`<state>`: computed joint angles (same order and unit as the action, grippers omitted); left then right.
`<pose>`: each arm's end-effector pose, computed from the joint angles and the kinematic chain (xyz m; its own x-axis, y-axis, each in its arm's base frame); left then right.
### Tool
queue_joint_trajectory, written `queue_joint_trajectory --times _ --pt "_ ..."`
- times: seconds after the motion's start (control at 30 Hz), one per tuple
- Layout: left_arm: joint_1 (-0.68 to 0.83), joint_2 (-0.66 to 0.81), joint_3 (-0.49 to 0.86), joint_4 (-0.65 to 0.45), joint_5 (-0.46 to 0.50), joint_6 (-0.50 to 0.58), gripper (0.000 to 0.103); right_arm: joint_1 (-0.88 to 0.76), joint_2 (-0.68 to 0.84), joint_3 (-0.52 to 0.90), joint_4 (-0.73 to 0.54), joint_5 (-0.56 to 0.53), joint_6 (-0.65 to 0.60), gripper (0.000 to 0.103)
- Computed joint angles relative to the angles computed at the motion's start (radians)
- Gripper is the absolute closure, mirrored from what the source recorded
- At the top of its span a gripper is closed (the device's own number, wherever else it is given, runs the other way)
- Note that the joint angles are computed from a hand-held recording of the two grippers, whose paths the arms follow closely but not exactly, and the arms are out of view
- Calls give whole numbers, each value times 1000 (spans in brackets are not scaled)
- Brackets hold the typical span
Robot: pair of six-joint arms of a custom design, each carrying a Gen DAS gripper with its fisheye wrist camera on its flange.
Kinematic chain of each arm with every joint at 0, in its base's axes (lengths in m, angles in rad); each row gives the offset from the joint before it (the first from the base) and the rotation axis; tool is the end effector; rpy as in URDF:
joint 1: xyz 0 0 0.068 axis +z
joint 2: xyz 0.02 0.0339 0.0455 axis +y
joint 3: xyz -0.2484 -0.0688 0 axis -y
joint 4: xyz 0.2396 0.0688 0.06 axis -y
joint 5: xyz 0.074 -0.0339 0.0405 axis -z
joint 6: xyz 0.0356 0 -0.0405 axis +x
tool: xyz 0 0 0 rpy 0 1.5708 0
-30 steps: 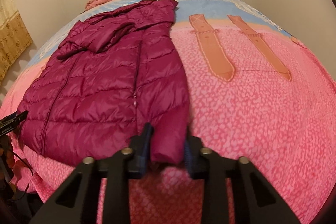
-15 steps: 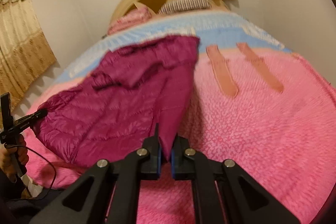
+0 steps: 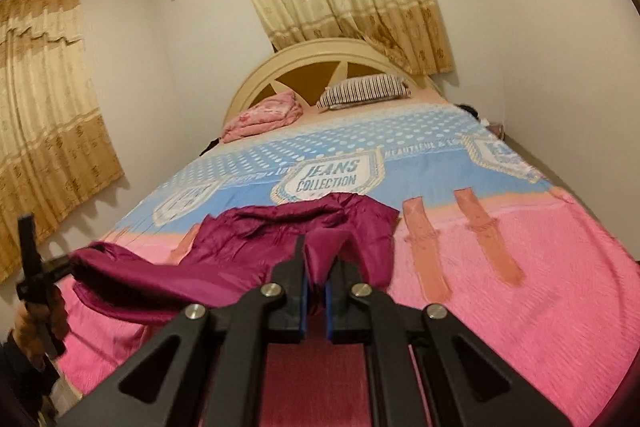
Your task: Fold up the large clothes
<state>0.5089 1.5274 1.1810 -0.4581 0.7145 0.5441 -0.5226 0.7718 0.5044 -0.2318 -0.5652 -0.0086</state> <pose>0.2951 0.1379 0.2641 -0.5234 0.1558 -0.8377 0.3503 0.9356 -0.0449 0.1657 -0.0735 0.2315 -0.4149 0.2306 -0.8801 0.0105 0.9685 0.2488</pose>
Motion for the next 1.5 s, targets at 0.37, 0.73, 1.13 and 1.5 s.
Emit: queue_joint_trajectory --times 0.37,0.73,1.13,1.5 --pt "-294 413 332 189 -359 -190 86 209 871 453 359 308 146 95" --pt "-420 583 422 405 -822 -352 4 303 1269 760 442 523 140 64" --pt "-418 389 199 526 -786 -420 4 471 1085 542 548 674 136 20" --pt "-523 693 436 405 -902 -435 4 551 1360 772 417 798 28 21"
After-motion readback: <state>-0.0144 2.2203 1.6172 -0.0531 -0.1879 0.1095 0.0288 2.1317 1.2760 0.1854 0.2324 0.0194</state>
